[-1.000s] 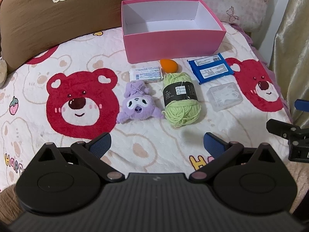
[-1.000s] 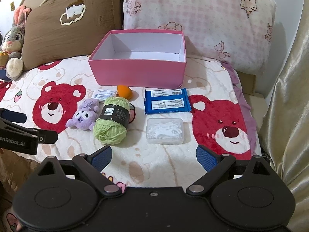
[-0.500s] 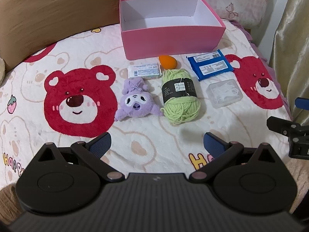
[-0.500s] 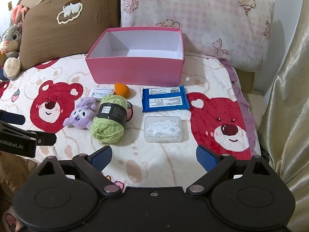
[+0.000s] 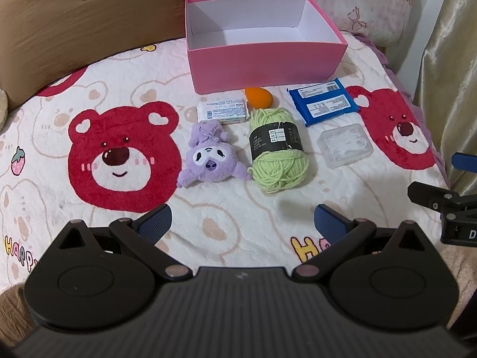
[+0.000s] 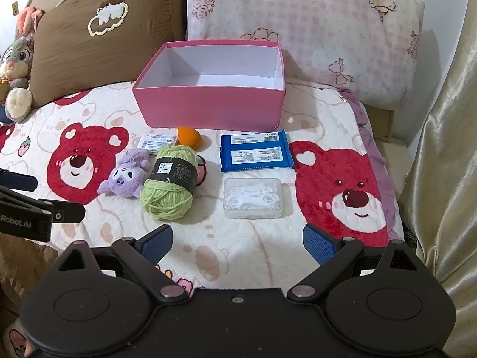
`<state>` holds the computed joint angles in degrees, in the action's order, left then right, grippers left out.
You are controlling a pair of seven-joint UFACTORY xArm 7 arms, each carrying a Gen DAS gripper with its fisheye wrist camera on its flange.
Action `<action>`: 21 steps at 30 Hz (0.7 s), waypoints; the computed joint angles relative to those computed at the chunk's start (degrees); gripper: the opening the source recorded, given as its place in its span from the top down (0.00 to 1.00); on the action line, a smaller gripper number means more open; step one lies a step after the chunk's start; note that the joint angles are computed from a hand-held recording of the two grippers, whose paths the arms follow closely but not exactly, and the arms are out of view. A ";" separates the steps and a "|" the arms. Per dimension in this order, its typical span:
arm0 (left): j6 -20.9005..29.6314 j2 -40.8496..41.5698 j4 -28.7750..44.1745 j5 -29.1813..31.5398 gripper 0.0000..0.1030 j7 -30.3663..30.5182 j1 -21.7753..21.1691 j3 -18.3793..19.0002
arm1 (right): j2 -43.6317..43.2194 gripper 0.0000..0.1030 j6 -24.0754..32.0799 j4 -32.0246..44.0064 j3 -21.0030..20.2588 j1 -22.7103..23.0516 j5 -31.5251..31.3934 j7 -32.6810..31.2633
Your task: Organize objects
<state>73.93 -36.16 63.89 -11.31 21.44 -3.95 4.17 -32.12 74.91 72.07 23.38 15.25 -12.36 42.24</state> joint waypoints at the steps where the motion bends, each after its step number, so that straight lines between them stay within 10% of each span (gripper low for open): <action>1: 0.00 0.00 0.00 0.00 0.00 0.00 0.01 0.00 | -0.01 0.07 0.07 0.03 0.01 -0.01 -0.02 0.06; 21: 0.11 2.66 4.74 2.18 0.00 4.77 -0.07 -0.42 | 1.61 0.07 0.41 5.61 -3.20 1.28 3.83 -5.26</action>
